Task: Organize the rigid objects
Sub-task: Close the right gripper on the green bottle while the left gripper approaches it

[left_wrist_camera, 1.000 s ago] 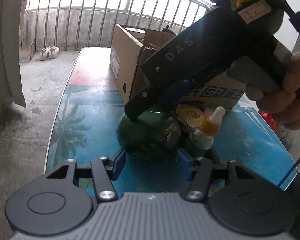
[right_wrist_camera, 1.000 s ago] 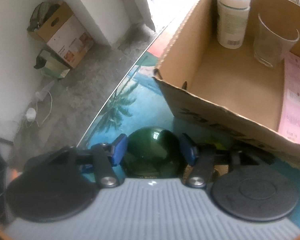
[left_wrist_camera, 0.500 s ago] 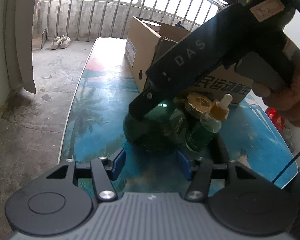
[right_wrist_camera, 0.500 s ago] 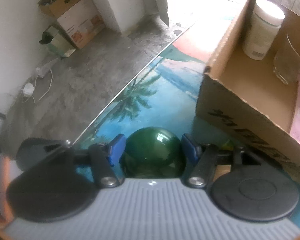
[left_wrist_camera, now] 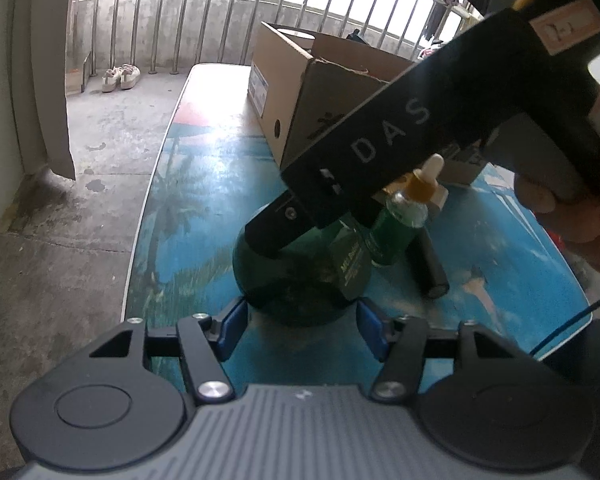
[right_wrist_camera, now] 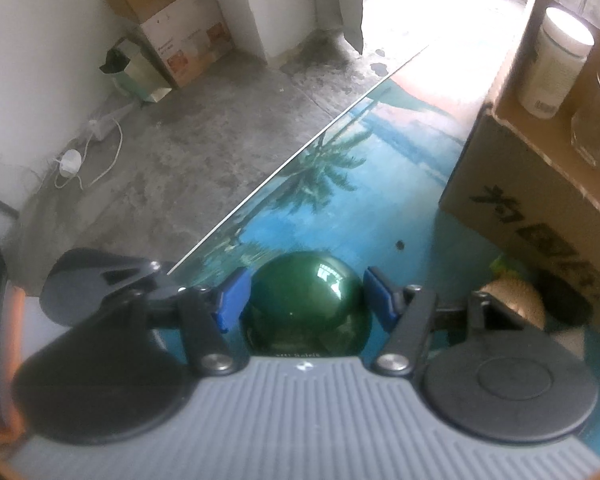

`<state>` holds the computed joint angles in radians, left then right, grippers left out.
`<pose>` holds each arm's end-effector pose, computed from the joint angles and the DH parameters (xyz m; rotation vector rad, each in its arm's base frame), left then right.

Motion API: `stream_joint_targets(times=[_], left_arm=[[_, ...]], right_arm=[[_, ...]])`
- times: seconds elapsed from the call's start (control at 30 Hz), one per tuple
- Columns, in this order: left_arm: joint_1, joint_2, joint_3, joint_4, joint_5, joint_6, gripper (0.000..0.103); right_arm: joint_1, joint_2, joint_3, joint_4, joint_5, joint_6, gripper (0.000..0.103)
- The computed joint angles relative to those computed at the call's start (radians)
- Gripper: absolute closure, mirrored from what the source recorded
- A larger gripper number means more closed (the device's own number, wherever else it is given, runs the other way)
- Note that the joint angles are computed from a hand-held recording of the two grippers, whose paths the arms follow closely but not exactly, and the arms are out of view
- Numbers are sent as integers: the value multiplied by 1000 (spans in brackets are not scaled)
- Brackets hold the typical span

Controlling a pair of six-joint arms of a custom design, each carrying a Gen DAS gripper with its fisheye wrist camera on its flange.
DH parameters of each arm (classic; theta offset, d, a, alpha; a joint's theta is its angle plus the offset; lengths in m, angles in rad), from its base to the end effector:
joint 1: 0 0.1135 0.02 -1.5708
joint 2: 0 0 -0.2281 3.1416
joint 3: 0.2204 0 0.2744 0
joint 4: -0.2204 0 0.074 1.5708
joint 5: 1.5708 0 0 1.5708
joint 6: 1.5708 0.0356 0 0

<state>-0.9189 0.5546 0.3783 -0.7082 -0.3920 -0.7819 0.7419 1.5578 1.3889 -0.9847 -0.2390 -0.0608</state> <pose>0.1127 -0.1253 0.1630 -0.0055 2.3922 -0.3282 0.2413 0.2326 0.2564 -1.1523 2.5343 0.5117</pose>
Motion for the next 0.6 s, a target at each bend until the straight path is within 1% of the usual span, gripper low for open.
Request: stream_joint_targets(times=[0.13, 0.3, 0.43, 0.6], left_arm=[[-61, 1, 10, -40, -30, -36, 39], [-157, 46, 34, -61, -76, -80, 38], [-216, 106, 56, -40, -85, -99, 37], [-267, 235, 108, 23, -86, -91, 37]], right_arm=[[3, -86, -93, 29, -16, 38, 40], [-9, -212, -216, 53, -40, 72, 40], [-44, -311, -309, 52, -67, 90, 40], [-92, -429, -399, 21, -81, 80, 40]])
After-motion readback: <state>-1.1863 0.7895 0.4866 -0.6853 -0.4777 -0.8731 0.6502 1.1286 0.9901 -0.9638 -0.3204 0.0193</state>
